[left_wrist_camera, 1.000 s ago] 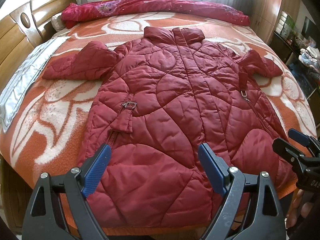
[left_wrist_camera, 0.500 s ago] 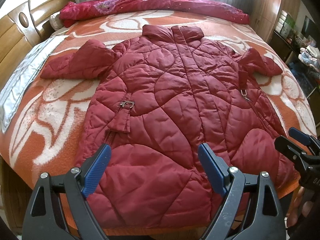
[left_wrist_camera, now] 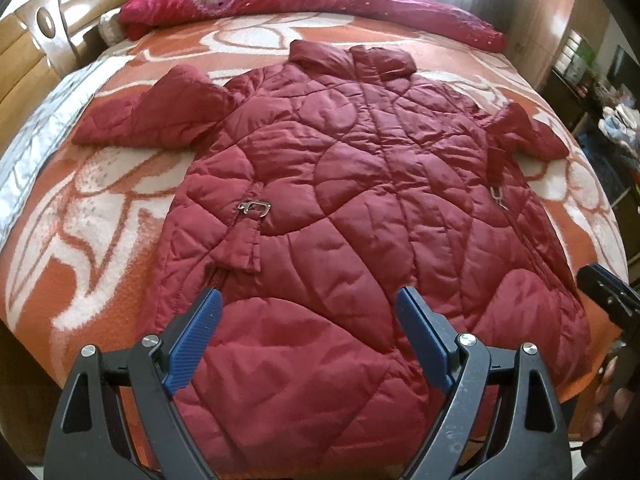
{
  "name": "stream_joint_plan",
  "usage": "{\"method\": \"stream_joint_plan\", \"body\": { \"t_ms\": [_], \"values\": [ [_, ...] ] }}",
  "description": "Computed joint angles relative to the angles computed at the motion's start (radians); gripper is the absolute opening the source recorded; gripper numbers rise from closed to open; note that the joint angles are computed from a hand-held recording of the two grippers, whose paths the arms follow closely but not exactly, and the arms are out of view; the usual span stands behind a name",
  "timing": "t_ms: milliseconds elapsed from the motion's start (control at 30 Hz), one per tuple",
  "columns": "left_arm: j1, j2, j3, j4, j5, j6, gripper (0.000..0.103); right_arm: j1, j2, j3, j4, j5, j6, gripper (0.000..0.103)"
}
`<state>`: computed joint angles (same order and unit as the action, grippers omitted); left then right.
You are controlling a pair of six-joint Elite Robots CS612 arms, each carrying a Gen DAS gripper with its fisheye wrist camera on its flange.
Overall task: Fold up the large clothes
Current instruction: 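Grasp the jacket sleeve cuff with the right tool and lift it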
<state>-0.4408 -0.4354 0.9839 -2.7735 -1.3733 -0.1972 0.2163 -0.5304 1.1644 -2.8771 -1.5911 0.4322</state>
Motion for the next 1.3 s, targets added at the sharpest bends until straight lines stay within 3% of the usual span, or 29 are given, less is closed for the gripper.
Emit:
{"method": "stream_joint_plan", "body": {
  "t_ms": [233, 500, 600, 733, 867, 1000, 1167, 1300],
  "values": [
    [0.013, 0.033, -0.061, 0.029, -0.007, -0.033, 0.090, -0.036, -0.005, 0.020, -0.022, -0.031, 0.044, 0.102],
    [0.014, 0.071, -0.119, -0.056, -0.006, -0.043, 0.090, -0.088, 0.007, 0.009, -0.042, -0.029, 0.105, 0.102],
    [0.018, 0.087, -0.165, -0.008, -0.019, -0.031, 0.090, -0.109, 0.019, -0.010, -0.053, -0.022, 0.114, 0.102],
    [0.020, 0.113, -0.231, 0.051, -0.014, -0.018, 0.090, -0.145, 0.053, -0.065, -0.053, -0.036, 0.132, 0.102],
    [0.006, 0.145, -0.294, 0.109, 0.078, 0.026, 0.090, -0.193, 0.104, -0.140, -0.040, -0.031, 0.209, 0.100],
    [0.009, 0.173, -0.354, 0.165, 0.059, 0.008, 0.090, -0.233, 0.167, -0.234, -0.013, -0.066, 0.277, 0.092],
    [0.022, 0.226, -0.473, 0.307, -0.017, -0.058, 0.090, -0.276, 0.239, -0.332, -0.012, -0.030, 0.374, 0.087],
    [0.027, 0.256, -0.530, 0.343, -0.012, -0.099, 0.090, -0.303, 0.309, -0.450, 0.017, 0.019, 0.411, 0.087]
  ]
}}
